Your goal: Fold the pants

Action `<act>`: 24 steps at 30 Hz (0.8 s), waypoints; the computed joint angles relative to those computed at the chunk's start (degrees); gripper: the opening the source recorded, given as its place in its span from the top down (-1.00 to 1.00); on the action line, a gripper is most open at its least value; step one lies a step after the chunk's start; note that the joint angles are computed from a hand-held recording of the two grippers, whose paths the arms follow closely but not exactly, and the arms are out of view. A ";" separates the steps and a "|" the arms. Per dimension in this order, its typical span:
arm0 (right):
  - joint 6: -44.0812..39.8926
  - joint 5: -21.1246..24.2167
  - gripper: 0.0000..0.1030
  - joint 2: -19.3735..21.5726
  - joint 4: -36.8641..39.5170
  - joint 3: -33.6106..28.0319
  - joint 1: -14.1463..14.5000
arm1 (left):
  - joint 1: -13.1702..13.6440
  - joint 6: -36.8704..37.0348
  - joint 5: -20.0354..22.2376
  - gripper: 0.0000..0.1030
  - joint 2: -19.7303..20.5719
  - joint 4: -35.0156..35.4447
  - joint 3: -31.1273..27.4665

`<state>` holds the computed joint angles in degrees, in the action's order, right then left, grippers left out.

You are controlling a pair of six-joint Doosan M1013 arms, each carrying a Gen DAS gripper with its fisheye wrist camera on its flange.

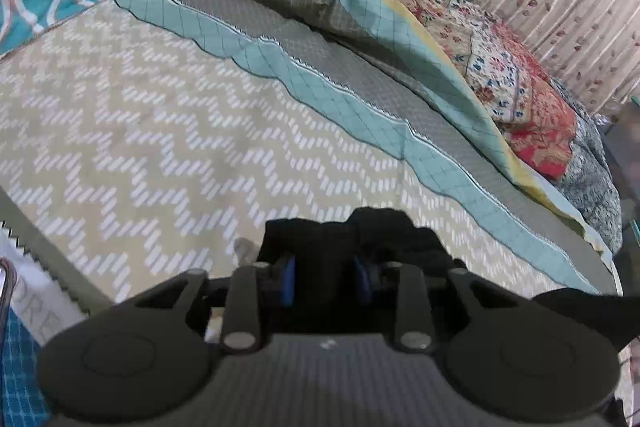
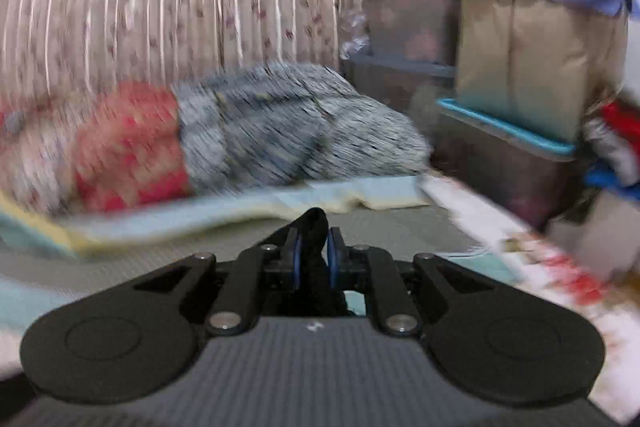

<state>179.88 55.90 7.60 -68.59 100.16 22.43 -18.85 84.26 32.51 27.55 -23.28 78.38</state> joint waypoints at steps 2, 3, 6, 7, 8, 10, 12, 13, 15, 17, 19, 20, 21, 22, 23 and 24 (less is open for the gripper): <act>-4.75 4.43 -0.05 -0.12 7.28 0.65 -0.62 | -0.21 -1.16 0.04 0.04 -0.27 2.14 0.22; -6.16 7.99 -0.23 0.37 10.00 0.56 -0.59 | -0.42 -1.92 -0.45 -0.12 -0.44 3.85 0.35; -7.71 16.58 -0.24 2.45 15.30 -0.61 -1.09 | -1.22 -6.52 -2.61 -0.53 -0.83 11.29 0.09; -5.14 15.57 -0.24 2.06 15.25 -0.24 -1.15 | -1.42 -6.28 -4.02 -0.59 -1.14 12.22 0.26; -2.06 13.31 -0.24 1.56 14.65 0.08 -1.26 | -1.61 -5.26 -5.36 -0.66 -1.41 12.83 0.42; 2.11 9.56 -0.26 1.59 13.24 -0.39 -1.60 | -2.41 -3.84 -8.11 -0.78 -1.90 16.38 0.77; 2.73 4.34 -0.26 2.28 12.89 -1.56 -2.25 | -3.32 0.58 -9.53 -0.84 -1.87 17.62 0.76; 0.71 1.64 -0.26 2.85 13.88 -2.37 -2.67 | -3.66 6.18 -8.91 -0.84 -1.44 15.52 0.26; -6.55 1.37 -0.26 5.36 16.47 -5.41 -2.94 | -4.44 13.27 -6.61 -0.85 -0.16 14.60 -1.11; -12.32 0.09 -0.37 6.59 18.38 -6.81 -3.30 | -5.28 14.85 -4.00 -0.85 1.21 16.43 -2.41; -20.34 -0.25 -0.59 7.29 25.11 -7.32 -4.33 | -5.35 18.35 -0.65 -0.82 2.81 14.38 -3.97; -24.26 0.61 -0.54 7.53 28.13 -7.14 -4.76 | -5.37 19.35 0.45 -0.66 3.36 13.71 -4.41; -25.40 1.20 -0.49 7.21 29.19 -6.31 -4.40 | -5.44 19.99 1.29 -0.21 3.61 13.50 -4.59; -26.03 0.79 -0.02 6.66 29.98 -5.12 -4.28 | -5.45 20.79 2.42 0.06 3.97 13.46 -4.97; -25.63 0.76 0.73 6.05 30.10 -4.15 -3.77 | -5.52 21.02 2.62 0.33 4.03 13.68 -4.89; -24.14 0.03 0.85 5.17 28.84 -3.00 -3.19 | -5.53 20.86 1.99 0.60 3.80 13.87 -4.55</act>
<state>155.73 55.93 12.78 -39.75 97.15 19.24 -24.38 105.11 34.50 31.35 -9.42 73.83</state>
